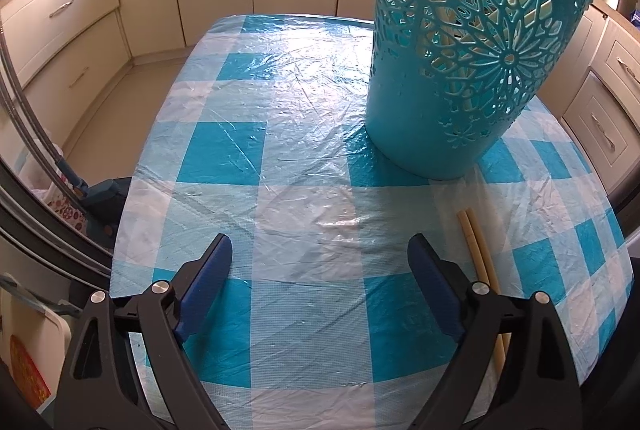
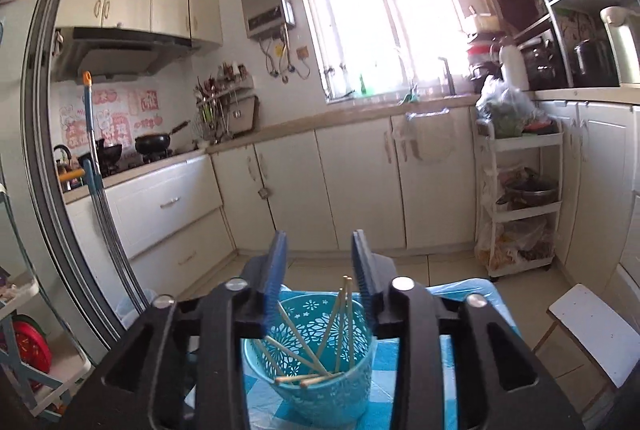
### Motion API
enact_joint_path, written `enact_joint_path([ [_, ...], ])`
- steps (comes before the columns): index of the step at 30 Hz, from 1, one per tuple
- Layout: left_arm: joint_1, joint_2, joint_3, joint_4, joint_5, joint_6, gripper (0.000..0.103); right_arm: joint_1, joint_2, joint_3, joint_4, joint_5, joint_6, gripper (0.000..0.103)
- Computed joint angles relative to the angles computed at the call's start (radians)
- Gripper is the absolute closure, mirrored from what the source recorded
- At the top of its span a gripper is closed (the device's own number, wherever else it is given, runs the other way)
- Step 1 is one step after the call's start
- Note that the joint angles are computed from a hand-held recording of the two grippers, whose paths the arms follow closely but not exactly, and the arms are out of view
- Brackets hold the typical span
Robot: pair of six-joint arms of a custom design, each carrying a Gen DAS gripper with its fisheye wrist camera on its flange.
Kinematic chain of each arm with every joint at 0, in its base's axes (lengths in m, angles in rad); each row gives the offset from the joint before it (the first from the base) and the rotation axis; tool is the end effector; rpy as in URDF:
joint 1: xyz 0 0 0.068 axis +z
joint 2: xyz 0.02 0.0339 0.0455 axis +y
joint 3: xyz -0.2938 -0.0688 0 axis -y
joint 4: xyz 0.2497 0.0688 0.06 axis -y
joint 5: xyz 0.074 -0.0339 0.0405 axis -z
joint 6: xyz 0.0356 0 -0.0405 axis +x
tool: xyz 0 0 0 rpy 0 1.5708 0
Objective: Organize utensils
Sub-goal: 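Lower the right gripper to the last sticks and grasp one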
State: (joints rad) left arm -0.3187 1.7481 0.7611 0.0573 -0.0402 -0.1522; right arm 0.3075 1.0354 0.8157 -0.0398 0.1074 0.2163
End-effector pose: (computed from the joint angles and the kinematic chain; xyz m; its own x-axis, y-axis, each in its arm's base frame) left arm 0.3091 -0.1005 0.1396 -0.7963 0.1032 -0.5960 0.1715 0.9834 -0.0588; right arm 0.2229 0.0668 0.3423 -0.2823 0.1342 -0.9499 -0.1450 0.9728 0.1806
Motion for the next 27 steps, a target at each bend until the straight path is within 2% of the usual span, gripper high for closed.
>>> enact_joint_path([
  [5, 0.0, -0.001, 0.001, -0.001, -0.004, -0.007, 0.017, 0.034, -0.132, -0.099, -0.108, 0.064, 0.032, 0.062],
  [8, 0.001, -0.001, 0.001, -0.001, -0.004, -0.006, 0.017, 0.072, -0.127, -0.178, -0.187, 0.08, 0.093, 0.063],
  [10, 0.001, -0.001, 0.001, 0.0, -0.003, -0.006, 0.017, 0.086, -0.068, -0.224, -0.216, 0.053, 0.138, 0.075],
  [12, 0.001, -0.001, 0.0, 0.002, -0.004, -0.009, 0.017, 0.099, 0.017, -0.262, -0.203, 0.023, 0.16, 0.084],
  [15, 0.002, -0.001, -0.002, 0.004, -0.003, -0.012, 0.017, 0.12, 0.123, -0.284, -0.159, -0.007, 0.172, 0.087],
  [21, 0.003, -0.001, -0.003, 0.006, -0.003, -0.011, 0.017, 0.145, 0.256, -0.251, -0.113, -0.015, 0.16, 0.088],
  [27, 0.0, -0.002, -0.003, 0.007, -0.003, -0.016, 0.017, 0.185, 0.305, -0.284, -0.071, 0.008, 0.189, 0.089],
])
